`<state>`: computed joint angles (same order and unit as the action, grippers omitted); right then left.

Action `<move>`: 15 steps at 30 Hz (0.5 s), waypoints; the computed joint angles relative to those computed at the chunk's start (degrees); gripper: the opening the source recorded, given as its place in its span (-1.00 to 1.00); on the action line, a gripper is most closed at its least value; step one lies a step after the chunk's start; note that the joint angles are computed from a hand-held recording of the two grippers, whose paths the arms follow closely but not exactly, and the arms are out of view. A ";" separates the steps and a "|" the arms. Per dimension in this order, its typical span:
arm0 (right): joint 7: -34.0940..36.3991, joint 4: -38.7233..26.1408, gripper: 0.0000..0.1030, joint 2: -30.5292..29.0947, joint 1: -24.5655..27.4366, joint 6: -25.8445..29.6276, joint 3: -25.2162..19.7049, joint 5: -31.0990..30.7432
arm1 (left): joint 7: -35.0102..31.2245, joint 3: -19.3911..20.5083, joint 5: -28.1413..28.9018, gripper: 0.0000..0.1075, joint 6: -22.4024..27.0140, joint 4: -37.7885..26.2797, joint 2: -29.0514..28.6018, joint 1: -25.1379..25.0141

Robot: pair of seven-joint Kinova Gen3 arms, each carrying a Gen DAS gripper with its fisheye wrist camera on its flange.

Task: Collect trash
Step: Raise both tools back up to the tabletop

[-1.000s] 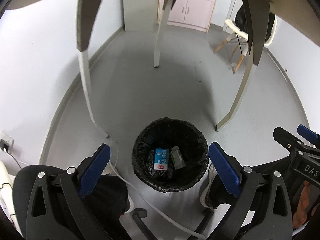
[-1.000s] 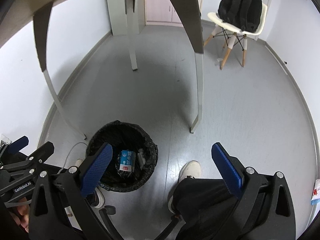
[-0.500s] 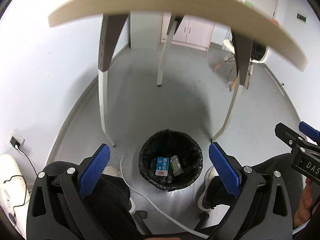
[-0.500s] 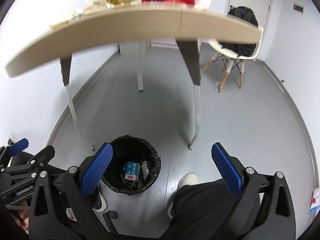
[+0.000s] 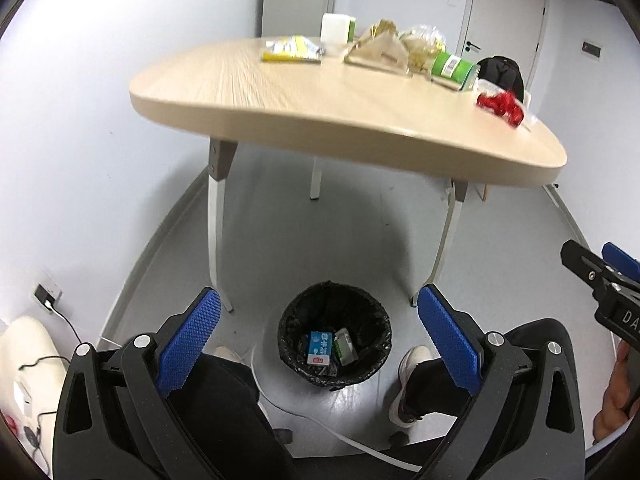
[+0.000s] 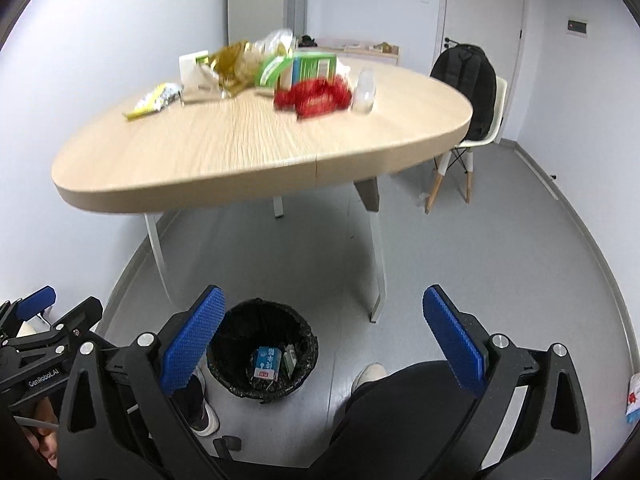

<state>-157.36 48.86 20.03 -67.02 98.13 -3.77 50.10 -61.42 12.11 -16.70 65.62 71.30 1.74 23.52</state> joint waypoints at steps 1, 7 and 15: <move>0.36 -0.66 0.85 0.02 -0.39 0.51 0.11 0.54 | 0.13 0.16 -0.39 0.81 0.50 -0.70 0.00 0.19; 3.92 -6.39 0.85 0.73 -2.36 3.28 1.71 3.43 | 0.22 0.36 -1.37 0.81 3.26 -5.01 0.14 0.57; 8.50 -12.97 0.80 2.15 -3.35 4.77 4.86 4.31 | -0.64 -0.56 -2.84 0.81 7.69 -14.19 3.49 1.77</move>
